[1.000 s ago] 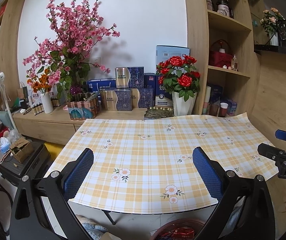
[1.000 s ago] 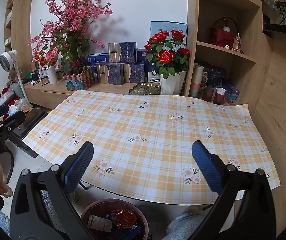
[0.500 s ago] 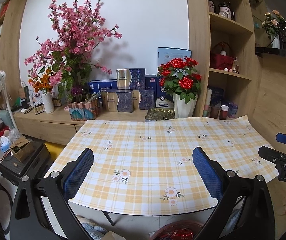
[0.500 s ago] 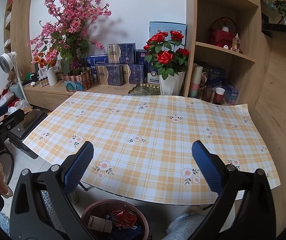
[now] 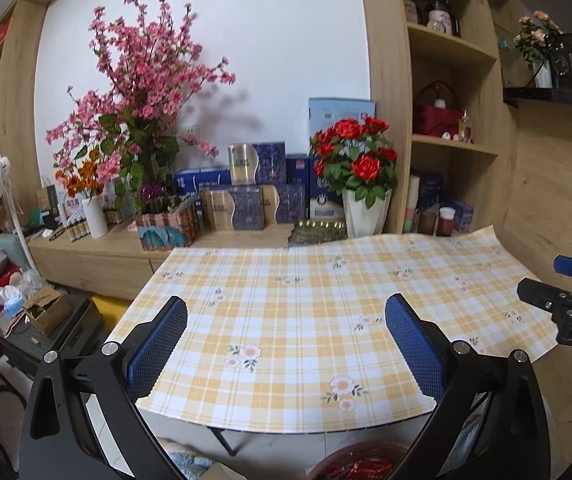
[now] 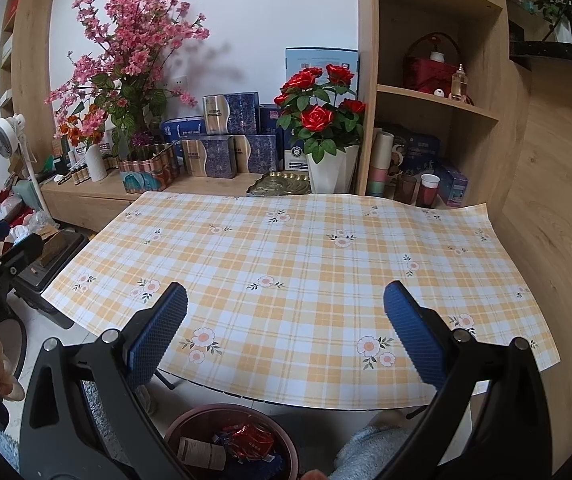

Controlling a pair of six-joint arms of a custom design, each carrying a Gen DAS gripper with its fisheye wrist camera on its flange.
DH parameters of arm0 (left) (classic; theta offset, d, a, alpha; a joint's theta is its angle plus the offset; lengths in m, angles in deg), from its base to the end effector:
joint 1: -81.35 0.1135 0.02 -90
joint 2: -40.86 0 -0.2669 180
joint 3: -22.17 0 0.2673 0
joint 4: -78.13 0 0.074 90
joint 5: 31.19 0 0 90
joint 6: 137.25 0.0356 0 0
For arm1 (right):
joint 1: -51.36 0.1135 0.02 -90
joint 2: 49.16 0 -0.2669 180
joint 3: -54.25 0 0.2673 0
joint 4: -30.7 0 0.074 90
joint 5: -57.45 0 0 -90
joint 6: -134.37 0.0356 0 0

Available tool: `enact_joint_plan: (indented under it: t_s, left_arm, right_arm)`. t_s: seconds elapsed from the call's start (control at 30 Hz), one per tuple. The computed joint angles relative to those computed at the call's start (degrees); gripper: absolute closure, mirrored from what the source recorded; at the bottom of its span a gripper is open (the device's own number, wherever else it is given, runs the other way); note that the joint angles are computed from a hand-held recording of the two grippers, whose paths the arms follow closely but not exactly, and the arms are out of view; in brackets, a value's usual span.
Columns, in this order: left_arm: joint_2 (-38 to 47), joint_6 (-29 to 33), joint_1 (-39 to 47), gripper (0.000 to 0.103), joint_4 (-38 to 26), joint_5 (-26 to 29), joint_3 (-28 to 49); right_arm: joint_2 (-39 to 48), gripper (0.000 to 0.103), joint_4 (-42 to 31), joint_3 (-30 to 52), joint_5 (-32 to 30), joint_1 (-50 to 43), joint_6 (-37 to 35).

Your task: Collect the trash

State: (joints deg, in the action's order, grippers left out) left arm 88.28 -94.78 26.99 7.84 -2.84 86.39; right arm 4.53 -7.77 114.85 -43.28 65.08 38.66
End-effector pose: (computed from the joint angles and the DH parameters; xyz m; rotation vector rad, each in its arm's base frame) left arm 0.1125 -0.1032 0.3142 -0.2646 1.9517 0.2316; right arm 0.2123 0.0587 0.3037 -0.4677 2.0715 0.2815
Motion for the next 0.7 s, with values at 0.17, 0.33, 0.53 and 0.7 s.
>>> enact_joint_plan:
  t_s: [0.17,0.33,0.53,0.7]
  left_arm:
    - [2.1,-0.6,-0.6,0.006,-1.8,-0.7,1.6]
    - [2.8,-1.4,-0.6,0.006,-2.7,-0.2,2.3]
    - [3.5,-1.1,-0.8,0.006,-3.0,-0.4,2.7]
    - [3.5,-1.1,-0.8,0.006,-2.9,-0.2,2.8]
  right_arm:
    - [-0.2,0.006,0.1,0.0,-0.2,-0.3,0.0]
    - [-0.3,0.006,-0.1,0.0,-0.5,-0.4,-0.1]
    - [-0.4,0.006,0.1,-0.1,-0.2,-0.3,0.0]
    - [-0.4,0.006,0.0,0.0,-0.2,-0.2,-0.1]
